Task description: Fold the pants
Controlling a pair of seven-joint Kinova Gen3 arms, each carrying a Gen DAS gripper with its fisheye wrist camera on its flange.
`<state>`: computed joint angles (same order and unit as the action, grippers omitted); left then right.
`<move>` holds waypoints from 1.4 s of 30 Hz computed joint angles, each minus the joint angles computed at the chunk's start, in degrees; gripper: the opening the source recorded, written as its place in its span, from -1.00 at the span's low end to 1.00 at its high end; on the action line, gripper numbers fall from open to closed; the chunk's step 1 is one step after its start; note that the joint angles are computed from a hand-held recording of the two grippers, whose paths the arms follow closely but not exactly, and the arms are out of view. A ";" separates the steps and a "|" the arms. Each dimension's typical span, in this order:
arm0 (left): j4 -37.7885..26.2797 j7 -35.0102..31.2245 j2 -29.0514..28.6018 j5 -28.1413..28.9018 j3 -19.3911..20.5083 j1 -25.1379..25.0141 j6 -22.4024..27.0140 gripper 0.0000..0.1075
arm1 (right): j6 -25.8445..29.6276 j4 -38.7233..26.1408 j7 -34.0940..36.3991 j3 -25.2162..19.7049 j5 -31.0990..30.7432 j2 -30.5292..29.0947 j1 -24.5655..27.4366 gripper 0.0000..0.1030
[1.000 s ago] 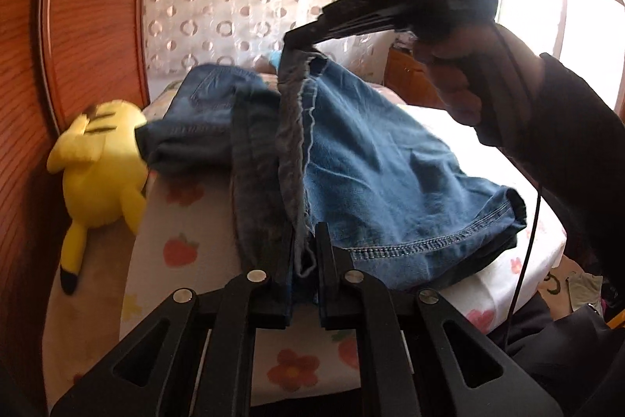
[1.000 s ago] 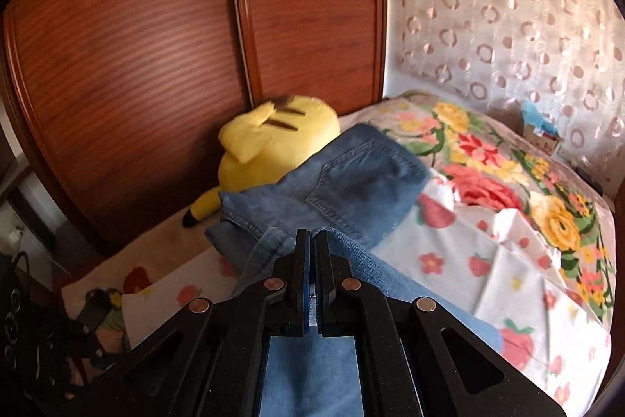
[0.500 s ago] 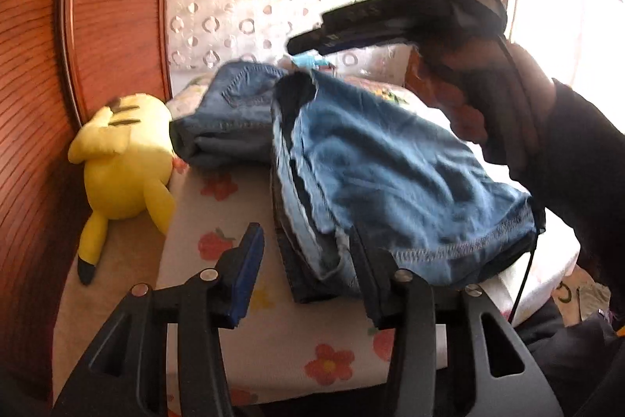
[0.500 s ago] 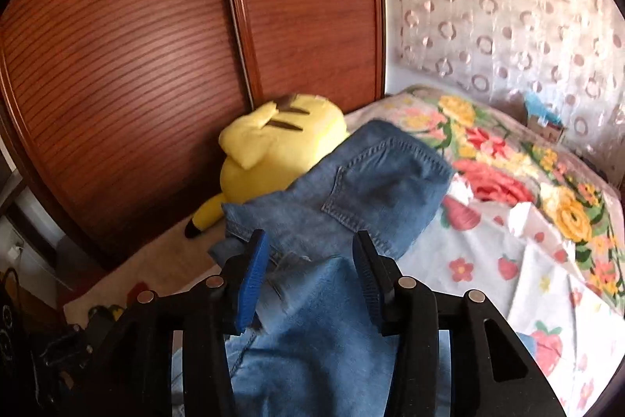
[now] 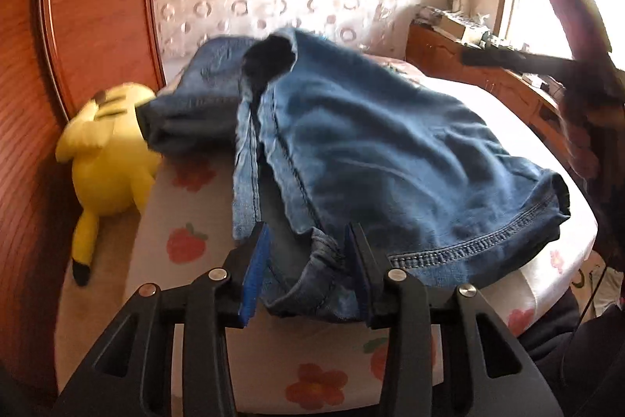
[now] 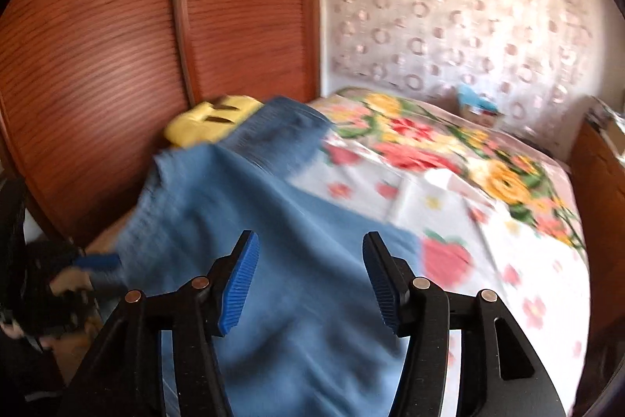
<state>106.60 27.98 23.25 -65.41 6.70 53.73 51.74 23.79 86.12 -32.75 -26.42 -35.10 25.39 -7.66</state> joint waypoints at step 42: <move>-7.43 -5.92 -0.11 -0.19 0.83 0.97 6.48 0.47 | 14.31 -14.00 -11.42 7.09 5.23 11.77 -0.95 0.18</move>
<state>99.17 22.06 23.14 -65.60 7.53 54.70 58.22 38.09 72.12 -44.17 -19.33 -29.87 37.15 -8.61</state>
